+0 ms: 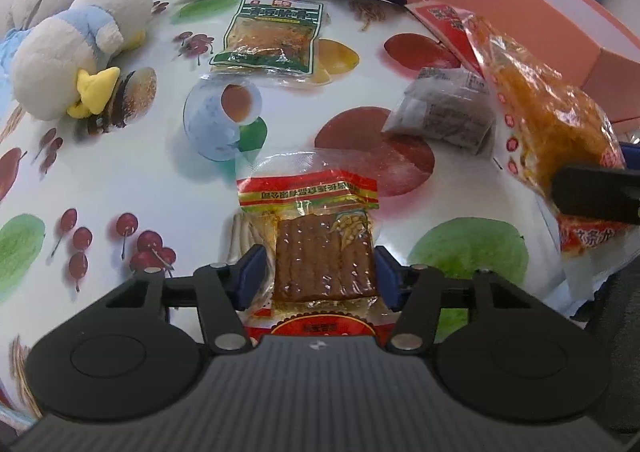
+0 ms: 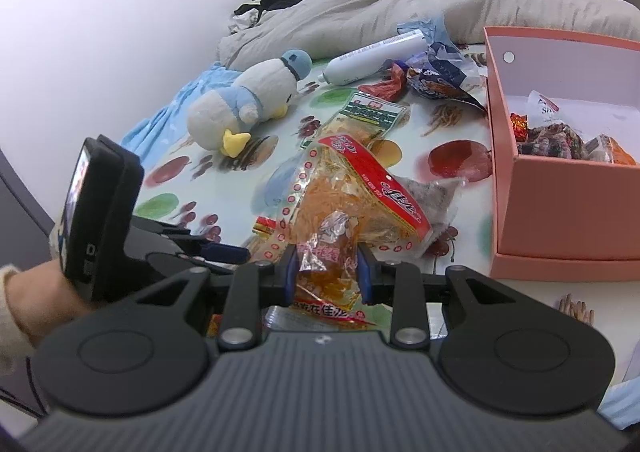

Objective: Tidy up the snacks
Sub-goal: 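Lift both held packets and carry them over the pink box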

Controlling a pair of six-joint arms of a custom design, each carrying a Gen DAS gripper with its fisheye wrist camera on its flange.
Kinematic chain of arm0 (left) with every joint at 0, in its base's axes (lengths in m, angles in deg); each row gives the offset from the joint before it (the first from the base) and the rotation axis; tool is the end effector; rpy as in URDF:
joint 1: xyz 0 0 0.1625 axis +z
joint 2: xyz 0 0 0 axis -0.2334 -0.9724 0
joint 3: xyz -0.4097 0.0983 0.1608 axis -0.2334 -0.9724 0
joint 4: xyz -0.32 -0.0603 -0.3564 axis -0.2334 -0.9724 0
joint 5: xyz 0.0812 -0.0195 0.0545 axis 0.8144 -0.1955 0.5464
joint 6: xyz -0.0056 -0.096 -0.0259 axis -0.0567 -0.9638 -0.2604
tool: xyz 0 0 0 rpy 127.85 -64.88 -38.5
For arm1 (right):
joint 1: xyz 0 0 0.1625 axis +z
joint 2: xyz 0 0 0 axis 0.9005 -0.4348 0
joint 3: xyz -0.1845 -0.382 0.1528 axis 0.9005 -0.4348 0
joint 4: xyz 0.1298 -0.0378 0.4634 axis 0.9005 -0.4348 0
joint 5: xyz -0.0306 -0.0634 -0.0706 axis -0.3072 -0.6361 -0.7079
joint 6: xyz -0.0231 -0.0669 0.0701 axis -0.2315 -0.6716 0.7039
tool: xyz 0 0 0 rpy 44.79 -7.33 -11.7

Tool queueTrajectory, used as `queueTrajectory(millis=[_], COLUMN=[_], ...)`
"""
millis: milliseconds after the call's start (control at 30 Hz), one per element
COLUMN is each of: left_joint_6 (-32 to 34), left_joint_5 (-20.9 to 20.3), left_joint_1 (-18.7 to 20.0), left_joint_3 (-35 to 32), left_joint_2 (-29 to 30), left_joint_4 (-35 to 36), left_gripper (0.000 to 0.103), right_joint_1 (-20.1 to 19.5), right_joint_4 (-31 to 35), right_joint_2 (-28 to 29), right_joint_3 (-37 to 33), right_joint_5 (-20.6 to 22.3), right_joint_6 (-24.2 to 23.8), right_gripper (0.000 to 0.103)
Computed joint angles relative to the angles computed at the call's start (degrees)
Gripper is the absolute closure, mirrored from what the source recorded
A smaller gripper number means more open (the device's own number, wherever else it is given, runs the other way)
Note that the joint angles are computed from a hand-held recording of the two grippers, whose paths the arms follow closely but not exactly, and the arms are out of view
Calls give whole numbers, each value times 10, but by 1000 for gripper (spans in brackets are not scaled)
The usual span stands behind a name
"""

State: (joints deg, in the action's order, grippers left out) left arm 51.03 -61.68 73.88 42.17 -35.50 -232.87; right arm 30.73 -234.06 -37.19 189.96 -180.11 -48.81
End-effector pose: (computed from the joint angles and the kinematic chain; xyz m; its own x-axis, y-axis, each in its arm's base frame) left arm -0.1258 -0.6371 0.1053 -0.7102 0.1422 -0.6895 0.4358 0.8580 -0.2719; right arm 0.1776 -0.6036 0.1177 -0.7908 -0.4756 0.3852 -0.6111 0.6488 -0.4535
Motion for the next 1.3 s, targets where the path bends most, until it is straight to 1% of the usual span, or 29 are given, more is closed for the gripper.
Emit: queueTrajectory(millis=[67, 100, 133, 200, 400, 667, 833, 967, 1200, 1300], left_joint_6=[-14, -18, -23, -40, -90, -112, -99, -78, -50, -37], left_joint_5=[-3, -3, -3, -14, -9, -1, 9, 15, 6, 9], left_joint_1=[-3, -5, -8, -9, -19, -44, -66, -86, -110, -121], left_joint_3=[6, 10, 13, 17, 40, 50, 41, 35, 14, 5], left_joint_2=[-5, -8, -12, -20, -40, -67, -74, -75, -68, -58], left_joint_4=[-6, -12, -15, -13, -36, -53, -70, -100, -120, -132], left_gripper=[43, 47, 49, 49, 49, 50, 50, 50, 50, 50], right_joint_1=[1, 2, 1, 2, 10, 22, 31, 38, 41, 41], right_joint_4=[-3, -5, -6, -10, -20, -30, -36, -47, -75, -91], right_joint_2=[-2, -4, -5, -8, -15, -29, -40, -47, -67, -73], right_joint_3=[2, 3, 5, 8, 15, 19, 19, 18, 22, 26], right_joint_5=[-2, -3, -3, -4, -10, -12, -16, -30, -47, -56], right_joint_6=[-3, -4, -5, -6, -15, -23, -31, -48, -61, -71], right_gripper=[71, 71, 71, 71, 71, 71, 71, 71, 71, 71])
